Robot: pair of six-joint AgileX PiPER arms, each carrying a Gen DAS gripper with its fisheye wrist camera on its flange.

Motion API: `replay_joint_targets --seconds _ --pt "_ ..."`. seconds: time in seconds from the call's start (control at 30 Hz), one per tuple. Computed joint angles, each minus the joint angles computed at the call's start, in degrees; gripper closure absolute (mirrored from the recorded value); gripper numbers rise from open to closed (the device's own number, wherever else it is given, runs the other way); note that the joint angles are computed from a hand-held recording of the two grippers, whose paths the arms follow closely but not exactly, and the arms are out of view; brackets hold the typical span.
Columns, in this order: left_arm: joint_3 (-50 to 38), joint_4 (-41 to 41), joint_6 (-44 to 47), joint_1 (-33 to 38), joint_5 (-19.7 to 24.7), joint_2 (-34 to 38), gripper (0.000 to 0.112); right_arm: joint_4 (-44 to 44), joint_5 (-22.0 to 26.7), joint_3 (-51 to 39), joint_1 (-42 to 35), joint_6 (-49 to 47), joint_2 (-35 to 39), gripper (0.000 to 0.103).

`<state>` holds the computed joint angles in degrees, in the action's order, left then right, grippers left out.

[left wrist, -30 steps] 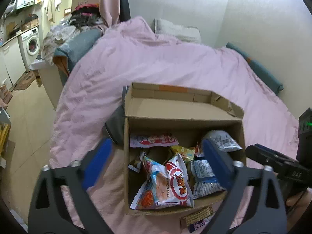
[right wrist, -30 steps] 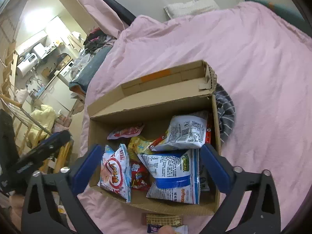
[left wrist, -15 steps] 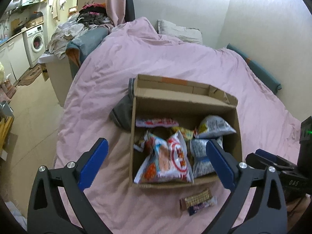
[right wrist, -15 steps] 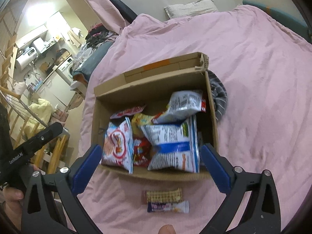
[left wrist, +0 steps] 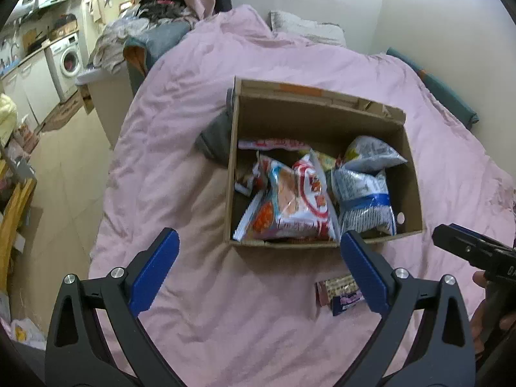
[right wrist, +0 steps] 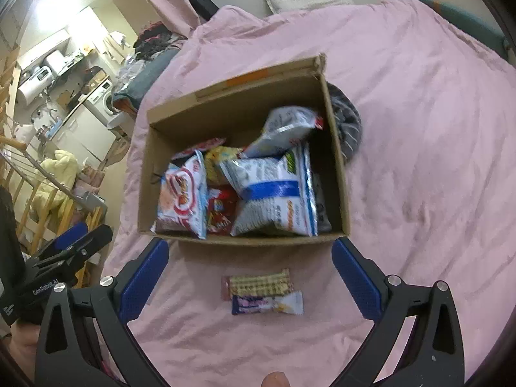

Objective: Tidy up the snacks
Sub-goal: 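Withdraw both tools from the box toward the wafer bar and white packet, then grasp the small white packet with the right tool while the left tool grasps the wafer bar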

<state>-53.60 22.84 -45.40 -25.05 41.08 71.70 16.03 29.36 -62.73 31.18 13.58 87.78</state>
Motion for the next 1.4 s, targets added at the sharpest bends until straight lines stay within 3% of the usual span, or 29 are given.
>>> replay_joint_targets --seconds 0.17,0.4,0.63,0.8,0.9,0.97,1.2,1.4 --pt "0.1 -0.5 0.1 -0.7 1.0 1.6 0.013 7.5 0.4 2.9 -3.6 -5.8 -0.2 0.0" --pt "-0.9 -11.8 8.1 3.0 0.0 3.5 0.013 16.5 3.3 3.2 -7.4 -11.8 3.9 0.0" --pt "-1.5 -13.5 9.4 3.7 2.5 4.5 0.013 17.0 11.0 -4.9 -5.0 -11.7 16.2 0.0" --pt "-1.3 -17.3 11.9 6.2 2.7 3.8 0.013 10.5 13.1 -12.6 -1.4 -6.8 23.1 0.0" --pt "-1.3 -19.2 13.4 7.6 2.6 3.4 0.013 7.1 16.0 -18.2 0.0 -4.7 27.7 0.017" --pt "-1.2 -19.5 13.8 8.1 2.7 3.2 0.013 7.2 17.7 -20.8 0.4 -5.2 30.0 0.019" --pt "-0.7 -21.9 15.8 10.7 3.1 2.8 0.013 19.7 22.6 -22.9 3.8 -22.3 31.6 0.029" --pt "-0.6 -20.9 14.3 11.0 4.1 4.2 0.013 21.0 17.6 -15.8 0.9 -21.0 25.1 0.03"
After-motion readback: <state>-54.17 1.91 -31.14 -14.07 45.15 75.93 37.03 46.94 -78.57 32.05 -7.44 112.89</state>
